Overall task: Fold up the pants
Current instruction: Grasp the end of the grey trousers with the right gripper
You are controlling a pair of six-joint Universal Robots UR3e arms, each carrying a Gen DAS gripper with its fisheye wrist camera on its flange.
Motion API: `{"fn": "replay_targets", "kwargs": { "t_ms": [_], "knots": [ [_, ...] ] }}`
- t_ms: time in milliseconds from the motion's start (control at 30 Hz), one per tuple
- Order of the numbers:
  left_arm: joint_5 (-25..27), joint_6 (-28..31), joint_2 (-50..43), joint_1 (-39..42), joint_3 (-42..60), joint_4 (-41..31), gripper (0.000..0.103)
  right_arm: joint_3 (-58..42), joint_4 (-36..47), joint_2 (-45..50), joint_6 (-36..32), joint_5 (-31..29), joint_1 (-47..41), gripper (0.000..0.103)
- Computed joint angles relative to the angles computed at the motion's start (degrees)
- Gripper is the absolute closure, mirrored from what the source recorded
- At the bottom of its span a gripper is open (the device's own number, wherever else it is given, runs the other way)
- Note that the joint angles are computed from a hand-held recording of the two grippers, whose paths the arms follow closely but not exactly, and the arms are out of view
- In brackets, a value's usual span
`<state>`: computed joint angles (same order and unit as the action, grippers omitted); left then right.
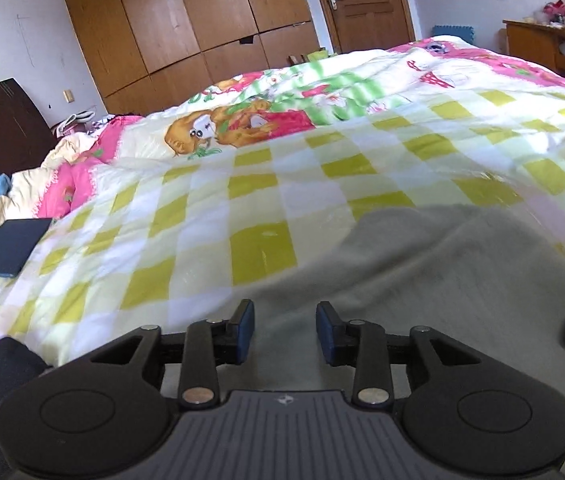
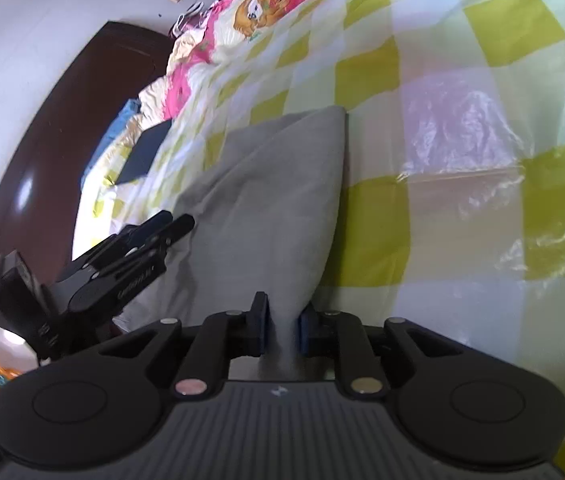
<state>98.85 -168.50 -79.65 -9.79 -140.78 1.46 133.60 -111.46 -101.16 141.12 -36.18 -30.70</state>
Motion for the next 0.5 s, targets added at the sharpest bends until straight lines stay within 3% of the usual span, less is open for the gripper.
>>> {"fn": "replay_targets", "kwargs": {
  "t_ms": [67, 100, 167, 333, 400, 500],
  "knots": [
    [0.6, -1.0, -1.5, -1.4, -0.9, -0.4, 0.053, 1.2, -5.3, 3.0, 2.8, 1.5, 1.3, 0.089],
    [2.2, -1.7, -3.7, -2.7, -1.1, 1.8, 0.053, 1.1, -5.9, 4.1, 3.8, 1.9, 1.5, 0.098],
    [4.9, -2.9, -5.0, -4.9, -0.4, 2.6, 0.053, 0.6, -3.1, 4.2, 3.3, 2.6, 0.4, 0.099],
    [5.3, -6.9, -2.2, -8.7, 3.0, -5.9, 0.053, 0.2, 17.6, -6.3, -10.9, 1.9, -8.8, 0.100],
    [7.2, -8.4, -3.2, -13.7, 4.7, -6.9, 0.053, -1.3, 28.3, -11.0, -17.5, -0.8, -15.4, 0.100],
    [5.5, -12.0, -4.6, -19.2, 7.1, -9.0, 0.052, -3.1, 39.5, -17.6, -24.9, -7.4, -27.0, 0.100]
  ]
}}
